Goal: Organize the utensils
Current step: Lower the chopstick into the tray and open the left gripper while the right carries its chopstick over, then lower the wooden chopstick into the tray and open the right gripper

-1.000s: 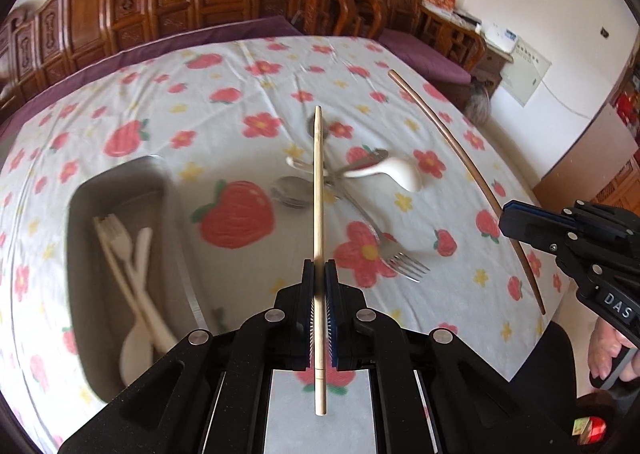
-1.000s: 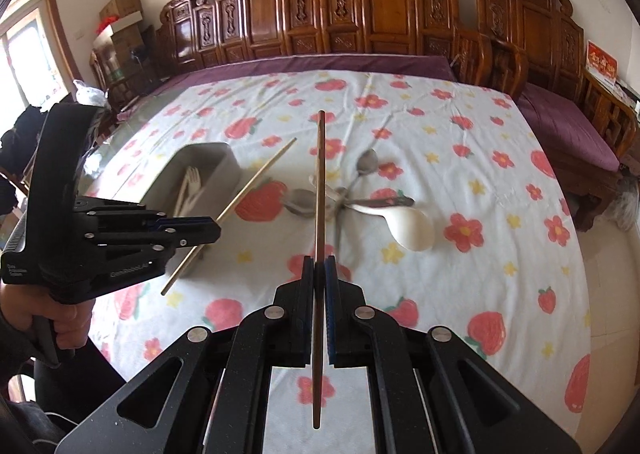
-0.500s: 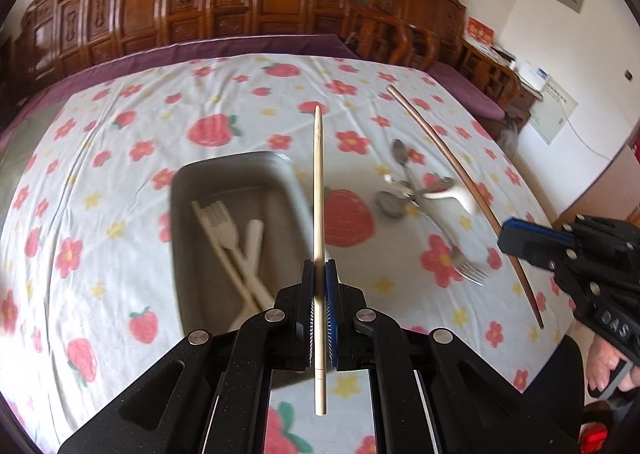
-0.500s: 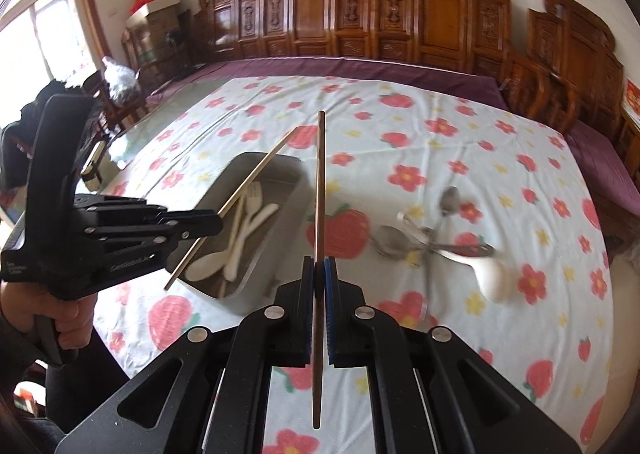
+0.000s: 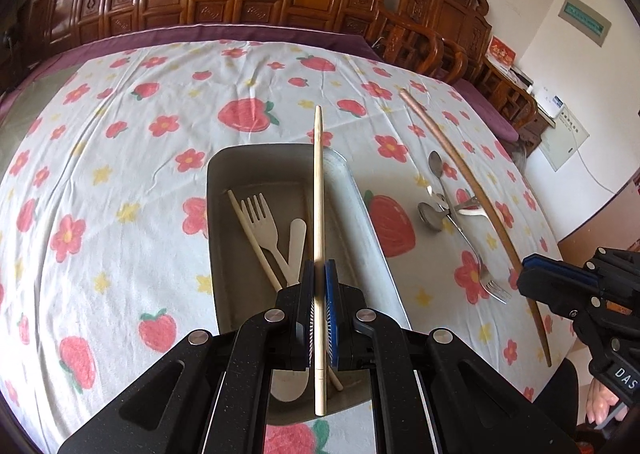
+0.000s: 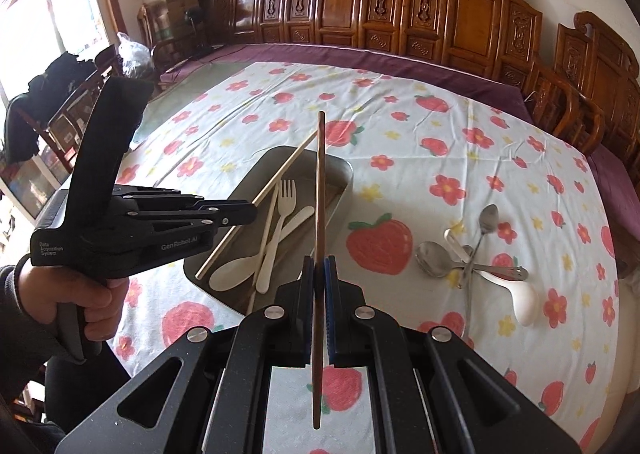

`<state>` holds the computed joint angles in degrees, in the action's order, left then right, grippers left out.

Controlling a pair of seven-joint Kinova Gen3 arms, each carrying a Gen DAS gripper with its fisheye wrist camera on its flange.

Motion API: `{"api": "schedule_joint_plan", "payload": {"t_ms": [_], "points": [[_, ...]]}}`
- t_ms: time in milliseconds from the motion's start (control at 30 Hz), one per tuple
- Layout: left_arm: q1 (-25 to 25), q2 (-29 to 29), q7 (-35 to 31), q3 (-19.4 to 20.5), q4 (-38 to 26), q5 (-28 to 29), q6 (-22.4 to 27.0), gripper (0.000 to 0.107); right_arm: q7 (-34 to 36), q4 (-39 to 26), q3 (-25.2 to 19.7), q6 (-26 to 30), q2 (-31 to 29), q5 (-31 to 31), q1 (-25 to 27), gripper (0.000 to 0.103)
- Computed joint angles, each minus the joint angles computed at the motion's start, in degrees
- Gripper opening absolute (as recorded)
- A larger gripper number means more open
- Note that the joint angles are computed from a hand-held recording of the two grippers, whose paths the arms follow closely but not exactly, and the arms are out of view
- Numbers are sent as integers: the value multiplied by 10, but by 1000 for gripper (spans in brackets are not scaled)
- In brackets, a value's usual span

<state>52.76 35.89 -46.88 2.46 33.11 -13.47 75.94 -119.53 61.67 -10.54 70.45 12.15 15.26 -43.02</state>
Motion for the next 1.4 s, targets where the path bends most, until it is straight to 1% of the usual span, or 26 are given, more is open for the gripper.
{"api": "schedule_joint_plan", "payload": {"t_ms": [167,333,400,533,700,833,967,1100,1233,1400], "points": [[-3,-20,14,0,43,-1,-29,7,4,-26,4,13,17,-2,-4,6],[-8,-49,27,6,90,-10,-46,7,-2,-35,9,5,30,-13,-5,6],[-8,-59,29,8,103,-17,-43,7,-5,-35,10,-4,35,-22,-4,6],[-7,-81,26,16,128,-32,-37,7,-8,-28,10,-38,45,-45,4,6],[0,-111,37,21,164,-62,-26,7,-19,-21,12,-78,61,-71,10,6],[3,-131,57,26,190,-88,-25,7,-24,-28,17,-87,77,-72,4,6],[9,-132,58,32,186,-117,-12,7,-17,-42,20,-84,92,-82,6,6],[6,-139,60,36,191,-123,-16,7,-16,-61,27,-74,102,-83,5,6],[5,-144,63,40,191,-126,-21,7,-22,-60,30,-80,103,-91,10,6],[5,-142,61,43,188,-125,-21,7,-31,-42,28,-93,98,-101,19,8]]}}
